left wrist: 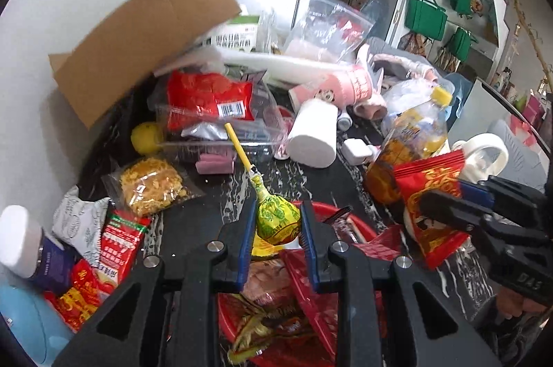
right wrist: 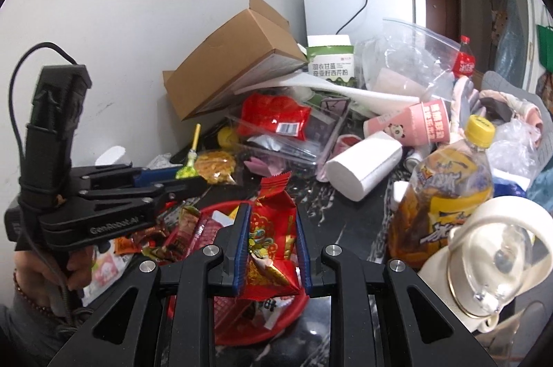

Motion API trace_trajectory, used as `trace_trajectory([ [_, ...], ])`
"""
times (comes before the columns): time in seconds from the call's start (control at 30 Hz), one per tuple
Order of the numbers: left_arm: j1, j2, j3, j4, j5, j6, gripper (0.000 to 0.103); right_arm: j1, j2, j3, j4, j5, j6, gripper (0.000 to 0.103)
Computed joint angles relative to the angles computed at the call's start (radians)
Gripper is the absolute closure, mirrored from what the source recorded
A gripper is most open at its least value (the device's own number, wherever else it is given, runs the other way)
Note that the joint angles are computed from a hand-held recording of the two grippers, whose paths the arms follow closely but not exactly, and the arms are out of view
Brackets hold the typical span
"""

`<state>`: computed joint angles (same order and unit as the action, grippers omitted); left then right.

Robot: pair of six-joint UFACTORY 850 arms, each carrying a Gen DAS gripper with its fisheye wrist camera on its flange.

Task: Organize snacks
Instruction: 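Carry the lollipop and candy packet with both grippers over the red basket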

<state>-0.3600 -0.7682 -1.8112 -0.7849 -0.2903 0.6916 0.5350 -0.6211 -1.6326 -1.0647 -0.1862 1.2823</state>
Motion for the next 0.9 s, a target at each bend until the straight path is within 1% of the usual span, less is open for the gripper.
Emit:
trace_trajectory([
  [0.07, 0.002, -0.035, -0.045, 0.063, -0.029, -0.062, 0.078, -0.002, -0.010, -0.010, 0.029, 0.001, -0.026, 0.079],
  [0.1, 0.002, -0.045, -0.058, 0.070, -0.039, -0.066, 0.078, -0.003, -0.013, -0.012, 0.037, 0.002, -0.032, 0.079],
  [0.2, 0.006, -0.072, -0.089, 0.002, -0.087, 0.014, 0.078, -0.005, -0.017, -0.015, 0.052, 0.005, -0.045, 0.079],
  [0.27, 0.009, -0.086, -0.110, -0.043, -0.138, 0.067, 0.078, -0.006, -0.018, -0.014, 0.055, 0.005, -0.050, 0.079],
  [0.3, 0.007, -0.086, -0.111, -0.054, -0.145, 0.089, 0.078, -0.006, -0.016, -0.012, 0.051, 0.006, -0.047, 0.079],
  [0.43, -0.011, -0.071, -0.095, -0.042, -0.103, 0.139, 0.078, -0.009, -0.013, -0.005, 0.032, 0.009, -0.022, 0.079],
  [0.5, -0.015, -0.069, -0.095, -0.043, -0.101, 0.159, 0.078, -0.011, -0.012, -0.005, 0.033, 0.006, -0.023, 0.079],
  [0.7, -0.020, -0.083, -0.118, 0.033, -0.131, 0.098, 0.078, -0.014, -0.007, -0.001, 0.010, 0.002, 0.004, 0.079],
  [0.8, -0.024, -0.088, -0.131, 0.115, -0.131, 0.018, 0.077, -0.014, -0.005, 0.001, -0.003, 0.001, 0.017, 0.079],
  [0.83, -0.025, -0.087, -0.128, 0.133, -0.125, 0.002, 0.075, -0.014, -0.005, 0.001, -0.004, 0.001, 0.018, 0.079],
  [0.9, -0.028, -0.082, -0.121, 0.165, -0.110, -0.026, 0.064, -0.014, -0.005, 0.002, -0.001, 0.002, 0.015, 0.079],
])
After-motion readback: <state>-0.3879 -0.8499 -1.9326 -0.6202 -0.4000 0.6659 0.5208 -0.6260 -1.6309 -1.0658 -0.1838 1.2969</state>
